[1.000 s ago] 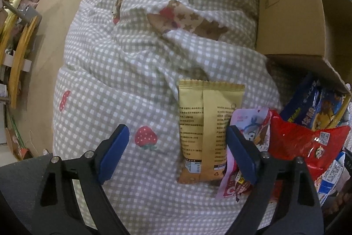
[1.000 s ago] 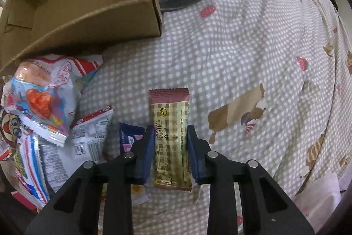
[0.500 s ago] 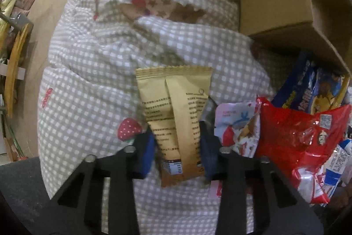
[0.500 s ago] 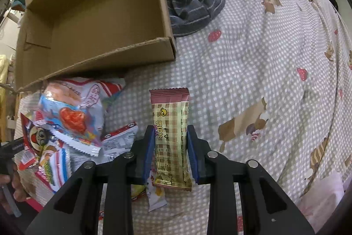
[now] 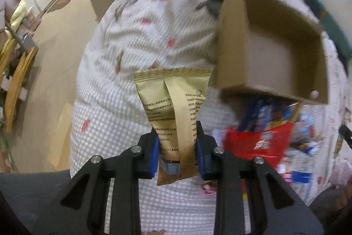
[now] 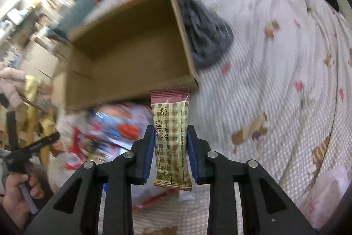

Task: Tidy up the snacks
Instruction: 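Carry both bars over the cardboard box and open both tools to drop them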

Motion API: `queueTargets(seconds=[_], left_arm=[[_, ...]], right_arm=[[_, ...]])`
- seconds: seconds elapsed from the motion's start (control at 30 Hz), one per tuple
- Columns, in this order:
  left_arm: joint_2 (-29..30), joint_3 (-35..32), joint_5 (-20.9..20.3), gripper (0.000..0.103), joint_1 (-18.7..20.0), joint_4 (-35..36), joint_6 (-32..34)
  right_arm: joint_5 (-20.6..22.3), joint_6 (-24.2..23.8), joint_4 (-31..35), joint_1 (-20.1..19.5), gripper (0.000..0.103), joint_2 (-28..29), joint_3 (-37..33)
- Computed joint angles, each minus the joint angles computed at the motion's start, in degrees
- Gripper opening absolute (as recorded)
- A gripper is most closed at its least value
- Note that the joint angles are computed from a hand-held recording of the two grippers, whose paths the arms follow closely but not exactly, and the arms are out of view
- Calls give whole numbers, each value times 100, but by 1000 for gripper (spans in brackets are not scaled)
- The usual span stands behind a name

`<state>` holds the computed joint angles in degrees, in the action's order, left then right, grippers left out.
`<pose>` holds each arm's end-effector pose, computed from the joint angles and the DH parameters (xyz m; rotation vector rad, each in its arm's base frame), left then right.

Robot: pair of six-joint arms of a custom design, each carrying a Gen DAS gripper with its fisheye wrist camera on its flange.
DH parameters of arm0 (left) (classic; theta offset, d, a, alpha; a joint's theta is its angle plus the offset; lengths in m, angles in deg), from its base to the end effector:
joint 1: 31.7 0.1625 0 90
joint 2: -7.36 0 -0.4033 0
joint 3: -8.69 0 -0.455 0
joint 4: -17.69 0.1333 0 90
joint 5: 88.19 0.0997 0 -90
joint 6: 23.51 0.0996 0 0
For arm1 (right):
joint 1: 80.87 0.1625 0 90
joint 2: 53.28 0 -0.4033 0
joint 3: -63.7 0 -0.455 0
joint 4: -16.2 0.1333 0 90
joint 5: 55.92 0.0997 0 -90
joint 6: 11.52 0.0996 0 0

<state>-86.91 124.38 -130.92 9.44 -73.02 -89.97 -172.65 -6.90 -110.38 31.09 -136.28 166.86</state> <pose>-0.2128 -0.4600 0.3000 -0.1727 2.3353 -0.6349 0.3054 -0.5206 0.3488 0.3161 -2.6883 0.5276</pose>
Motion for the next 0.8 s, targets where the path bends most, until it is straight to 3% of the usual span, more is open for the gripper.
queueTargets(seconds=[0.2,0.43,0.67,0.8], left_arm=[[392,-783,86,24,-348,-174,472],[1112,-1589,208,24,-156,-1148,1957],[1804,-2026,291,24,116,-1899,2845],[2064,-2015,397,24,257,-2443,3313]], right_arm=[[275,-512,-645,137,30,31,-78],[539,-865,-1264,233,30,561,-298],[659,-1235,-1761,21,30,1221,-561],[627,-1206,-2055,-139,30,1521,-642]])
